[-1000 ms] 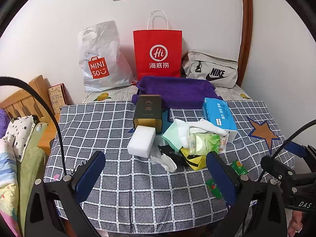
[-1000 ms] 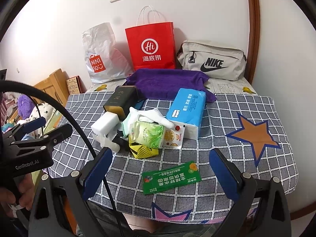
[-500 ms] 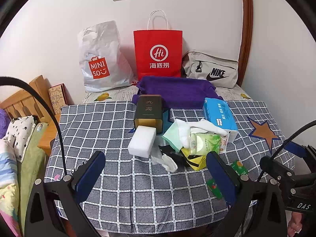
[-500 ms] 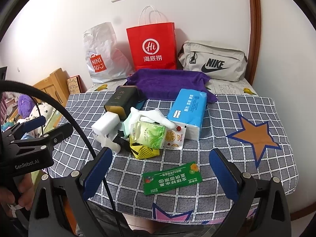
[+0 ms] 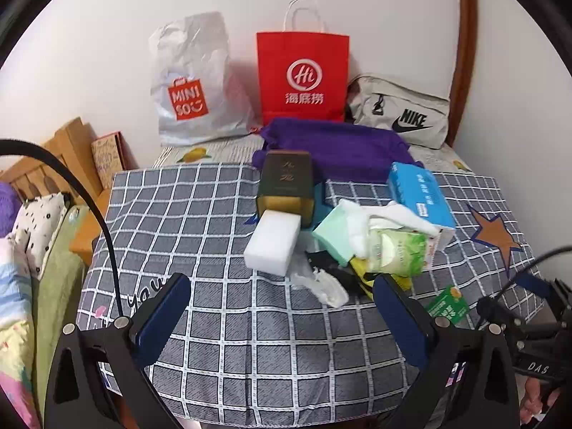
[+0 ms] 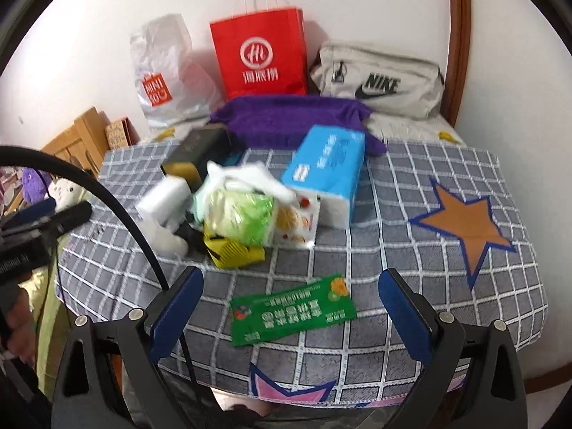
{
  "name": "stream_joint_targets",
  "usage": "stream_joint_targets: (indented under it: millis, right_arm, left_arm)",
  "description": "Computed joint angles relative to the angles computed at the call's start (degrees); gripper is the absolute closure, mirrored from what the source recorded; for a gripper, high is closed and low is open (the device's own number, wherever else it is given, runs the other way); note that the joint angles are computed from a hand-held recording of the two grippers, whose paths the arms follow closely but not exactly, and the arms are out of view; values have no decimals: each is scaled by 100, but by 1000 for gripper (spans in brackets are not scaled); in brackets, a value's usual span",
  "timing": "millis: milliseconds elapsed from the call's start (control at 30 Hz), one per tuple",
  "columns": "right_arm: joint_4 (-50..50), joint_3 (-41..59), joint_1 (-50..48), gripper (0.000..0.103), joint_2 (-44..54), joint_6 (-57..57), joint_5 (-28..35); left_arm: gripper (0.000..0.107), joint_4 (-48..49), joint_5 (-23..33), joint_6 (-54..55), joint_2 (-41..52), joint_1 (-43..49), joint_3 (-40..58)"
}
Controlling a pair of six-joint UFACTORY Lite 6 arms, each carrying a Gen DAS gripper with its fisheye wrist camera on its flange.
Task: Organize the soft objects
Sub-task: 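Reach down and grasp the green snack packet with the right gripper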
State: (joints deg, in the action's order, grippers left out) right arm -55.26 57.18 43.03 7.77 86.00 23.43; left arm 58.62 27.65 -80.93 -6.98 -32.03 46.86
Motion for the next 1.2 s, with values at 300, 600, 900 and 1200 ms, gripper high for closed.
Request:
stream_joint_targets:
  millis: [300,600,900,1200]
  right_arm:
    - [360,-389,-232,6,499,-341,-493]
    - [2466,-393,-560,6,1157,-2132,-1312]
    - [3522,689,-765,6,1994,-3025,-1120]
    - [3266,2196,-802,6,3050,-2739,-319]
  left_arm:
    - [5,314,-971,-93,791,223,71]
    - [5,556,-1217,-280,1562,295,394]
    - [5,361,-1646,41,1648,1052,353]
    - [5,-353,-2036,979,2050,1489,574]
